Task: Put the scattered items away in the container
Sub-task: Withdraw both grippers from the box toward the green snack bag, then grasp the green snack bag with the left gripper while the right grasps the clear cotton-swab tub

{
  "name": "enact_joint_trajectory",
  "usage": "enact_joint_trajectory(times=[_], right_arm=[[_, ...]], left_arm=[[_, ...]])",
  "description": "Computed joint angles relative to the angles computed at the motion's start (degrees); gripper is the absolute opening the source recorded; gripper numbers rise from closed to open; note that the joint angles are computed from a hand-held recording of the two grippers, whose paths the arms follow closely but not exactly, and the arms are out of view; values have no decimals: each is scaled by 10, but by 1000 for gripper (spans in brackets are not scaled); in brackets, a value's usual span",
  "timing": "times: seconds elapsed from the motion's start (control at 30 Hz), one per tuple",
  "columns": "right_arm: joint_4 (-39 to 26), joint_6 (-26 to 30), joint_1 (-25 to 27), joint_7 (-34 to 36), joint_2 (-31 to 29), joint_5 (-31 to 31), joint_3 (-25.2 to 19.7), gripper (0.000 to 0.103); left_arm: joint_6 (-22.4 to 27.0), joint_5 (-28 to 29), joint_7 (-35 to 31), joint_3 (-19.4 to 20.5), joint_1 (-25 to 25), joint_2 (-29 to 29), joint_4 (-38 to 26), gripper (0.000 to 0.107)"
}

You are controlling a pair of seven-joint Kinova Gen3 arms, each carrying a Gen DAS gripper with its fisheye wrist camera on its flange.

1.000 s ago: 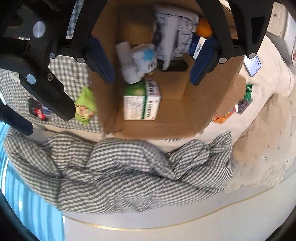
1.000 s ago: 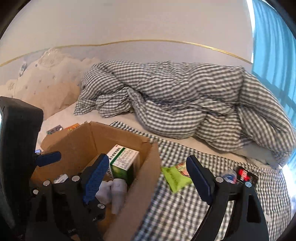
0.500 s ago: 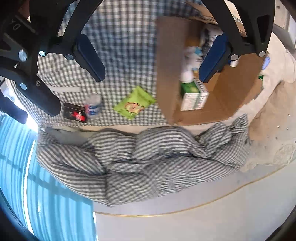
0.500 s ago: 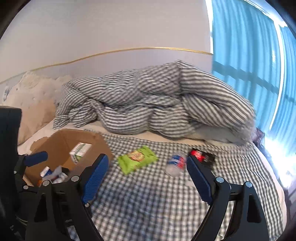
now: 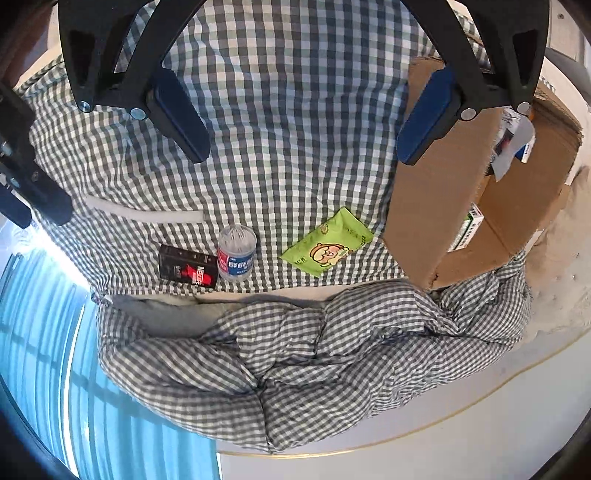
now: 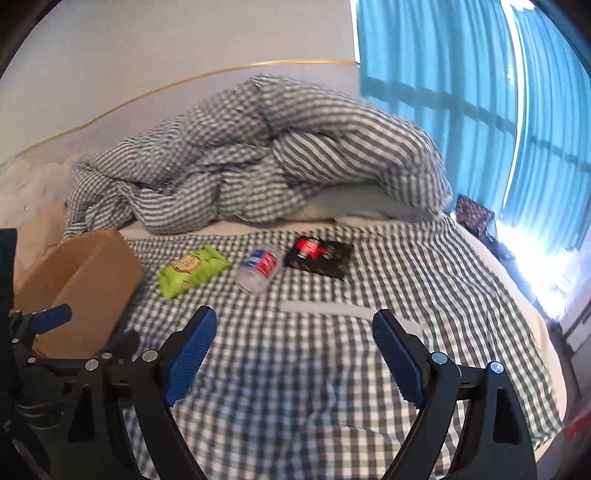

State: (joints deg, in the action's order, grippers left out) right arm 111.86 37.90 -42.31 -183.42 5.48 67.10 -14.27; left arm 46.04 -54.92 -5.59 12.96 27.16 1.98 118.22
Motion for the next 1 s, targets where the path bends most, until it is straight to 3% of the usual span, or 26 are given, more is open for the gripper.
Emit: enact_joint_trajectory(times=[0.1, 0.33, 0.53, 0.63, 0.77, 1.0], right_arm=[[23, -51, 24, -8, -4, -3, 13, 86], [33, -110, 60, -9, 27, -1, 47, 87], [21, -174, 86, 28, 70, -30, 86, 87], [-2, -173, 91, 87, 97, -72, 99, 87], [-49, -166, 87, 155, 133, -104, 114, 87], [-156, -153, 61, 249, 200, -168, 124, 87]], left_arm=[[-36, -5, 13, -13, -14, 8, 15, 103], [-102, -10, 10, -61, -52, 54, 4, 103], [-82, -71, 5, -111, -33, 154, -68, 103], [-78, -77, -28, -136, -25, 206, -109, 103], [-117, -59, -57, -165, -36, 248, -140, 103], [-216, -34, -50, -232, -41, 297, -162, 103]])
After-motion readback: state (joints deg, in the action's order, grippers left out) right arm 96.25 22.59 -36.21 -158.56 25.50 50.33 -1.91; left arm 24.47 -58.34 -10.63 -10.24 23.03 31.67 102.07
